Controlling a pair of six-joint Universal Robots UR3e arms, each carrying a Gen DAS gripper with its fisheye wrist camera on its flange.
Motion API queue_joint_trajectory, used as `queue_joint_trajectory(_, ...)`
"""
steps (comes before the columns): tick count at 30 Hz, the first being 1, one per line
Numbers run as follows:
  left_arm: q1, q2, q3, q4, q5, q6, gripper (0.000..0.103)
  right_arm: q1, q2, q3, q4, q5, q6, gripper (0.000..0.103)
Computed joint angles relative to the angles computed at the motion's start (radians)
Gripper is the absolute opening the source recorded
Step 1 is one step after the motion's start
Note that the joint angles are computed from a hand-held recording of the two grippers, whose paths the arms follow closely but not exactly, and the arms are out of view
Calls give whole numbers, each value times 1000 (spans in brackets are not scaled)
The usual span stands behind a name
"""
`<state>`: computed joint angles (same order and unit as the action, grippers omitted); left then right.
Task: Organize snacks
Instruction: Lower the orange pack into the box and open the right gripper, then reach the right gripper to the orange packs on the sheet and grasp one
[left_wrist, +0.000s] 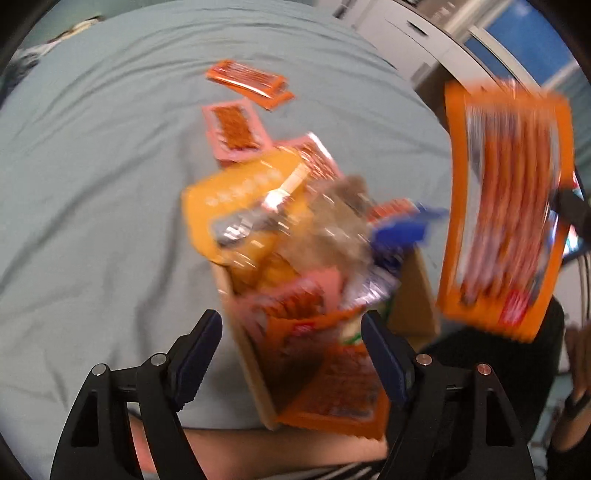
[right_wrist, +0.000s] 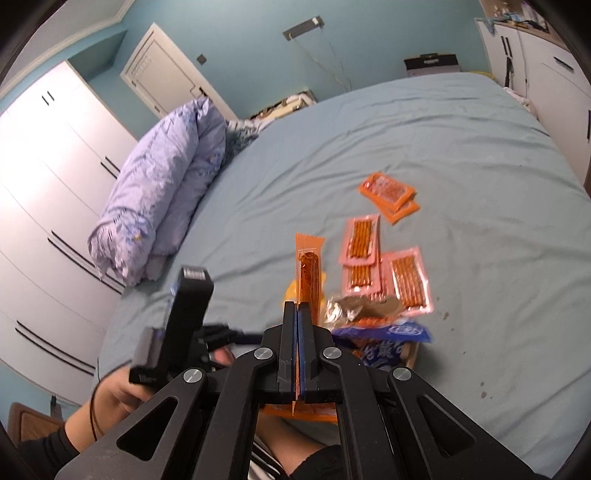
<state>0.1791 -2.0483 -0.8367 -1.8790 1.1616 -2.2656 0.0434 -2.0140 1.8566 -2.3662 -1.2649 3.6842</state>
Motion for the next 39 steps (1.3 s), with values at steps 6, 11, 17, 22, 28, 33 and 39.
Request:
queue_joint_trajectory(6, 68, 75, -137, 257, -48, -151, 78, -1, 63, 36, -90, 29, 11, 0)
queue_joint_trajectory(11, 81, 70, -137, 333, -56, -204, 78, -55, 11, 100, -119, 37, 62, 31)
queue_joint_trajectory(17, 41, 99, -242, 481, 3, -190, 78, -268, -216, 271, -232, 227, 88, 84)
queue_joint_trajectory(22, 14, 135, -298, 547, 42, -162, 78, -254, -266, 209, -106, -62, 33, 84)
queue_joint_trajectory(28, -13, 105, -262, 539, 70, -154, 78, -445, -283, 160, 179, -62, -68, 84)
queue_joint_trajectory(33, -42, 19, -140, 503, 94, -205, 78, -353, -24, -67, 322, -224, -29, 84)
queue_joint_trajectory(39, -68, -182, 195, 362, 88, -251, 78, -389, 69, -113, 275, -174, -120, 84)
